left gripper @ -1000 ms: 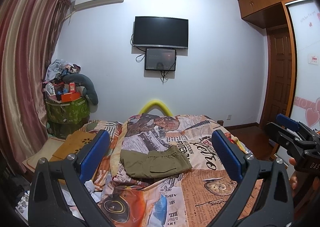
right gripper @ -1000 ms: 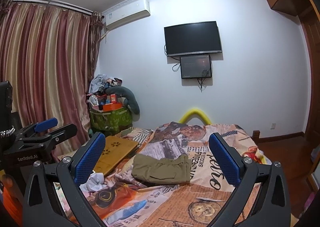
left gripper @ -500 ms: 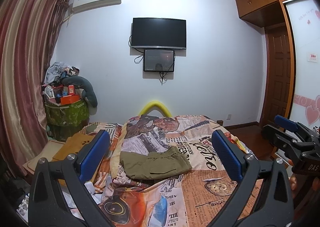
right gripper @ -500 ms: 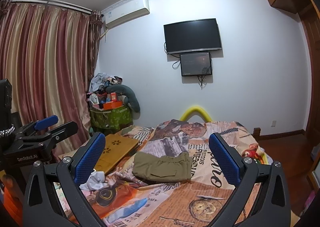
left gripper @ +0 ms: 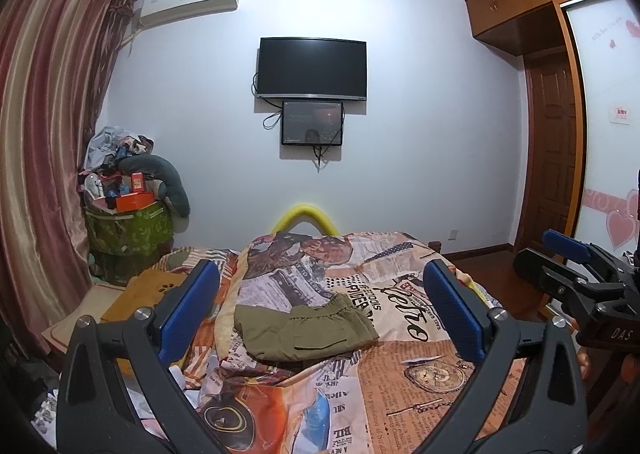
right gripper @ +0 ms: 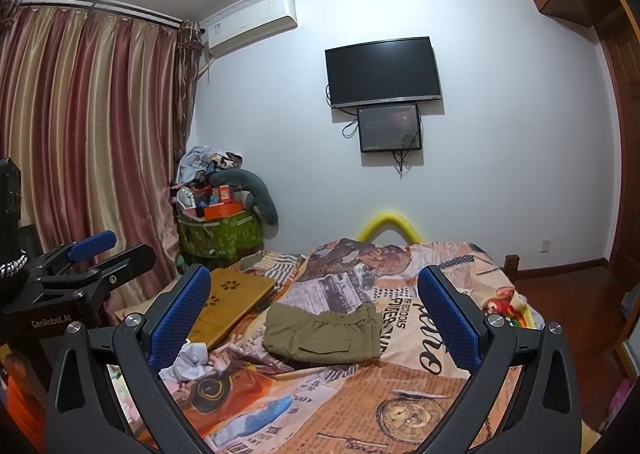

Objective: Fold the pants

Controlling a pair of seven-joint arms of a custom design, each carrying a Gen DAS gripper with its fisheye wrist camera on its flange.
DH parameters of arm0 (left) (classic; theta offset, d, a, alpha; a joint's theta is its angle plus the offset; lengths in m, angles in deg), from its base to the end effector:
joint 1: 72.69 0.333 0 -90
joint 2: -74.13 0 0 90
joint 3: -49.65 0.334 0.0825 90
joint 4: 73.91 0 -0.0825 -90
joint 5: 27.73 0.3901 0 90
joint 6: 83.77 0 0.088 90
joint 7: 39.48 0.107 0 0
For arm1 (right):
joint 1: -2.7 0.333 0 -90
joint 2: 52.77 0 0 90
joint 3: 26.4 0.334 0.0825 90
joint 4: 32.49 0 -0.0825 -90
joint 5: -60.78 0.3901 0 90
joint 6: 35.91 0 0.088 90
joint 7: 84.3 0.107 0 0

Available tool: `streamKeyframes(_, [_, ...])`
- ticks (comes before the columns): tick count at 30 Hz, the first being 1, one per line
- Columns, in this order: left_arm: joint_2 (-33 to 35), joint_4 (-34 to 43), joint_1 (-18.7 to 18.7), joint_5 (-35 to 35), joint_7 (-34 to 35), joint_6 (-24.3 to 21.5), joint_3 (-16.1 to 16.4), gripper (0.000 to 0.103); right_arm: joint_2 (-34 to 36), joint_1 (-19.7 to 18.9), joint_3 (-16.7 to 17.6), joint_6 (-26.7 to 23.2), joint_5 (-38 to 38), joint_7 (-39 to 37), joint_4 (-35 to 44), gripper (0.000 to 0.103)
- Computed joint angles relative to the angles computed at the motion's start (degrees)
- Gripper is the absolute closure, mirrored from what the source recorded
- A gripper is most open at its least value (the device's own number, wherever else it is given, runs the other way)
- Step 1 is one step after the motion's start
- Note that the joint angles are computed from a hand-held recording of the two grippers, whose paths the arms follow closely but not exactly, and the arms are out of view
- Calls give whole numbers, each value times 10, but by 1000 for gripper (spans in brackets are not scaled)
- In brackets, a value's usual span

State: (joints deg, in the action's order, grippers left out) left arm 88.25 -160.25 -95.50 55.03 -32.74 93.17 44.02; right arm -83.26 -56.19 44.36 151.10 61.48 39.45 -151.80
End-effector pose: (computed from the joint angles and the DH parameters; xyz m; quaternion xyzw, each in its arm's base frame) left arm 0.5561 -0.3833 0.6397 -0.4191 0.6468 -0.5426 0.3340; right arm 0.5018 0.2558 0.6536 -0.5325 0.5498 -0.4187 0.4888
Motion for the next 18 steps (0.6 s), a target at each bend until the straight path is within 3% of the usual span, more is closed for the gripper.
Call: streamKeyframes(18, [10,-8,-11,-89,79,20,15,0,-1,4,-5,-4,-3,3,-2,0])
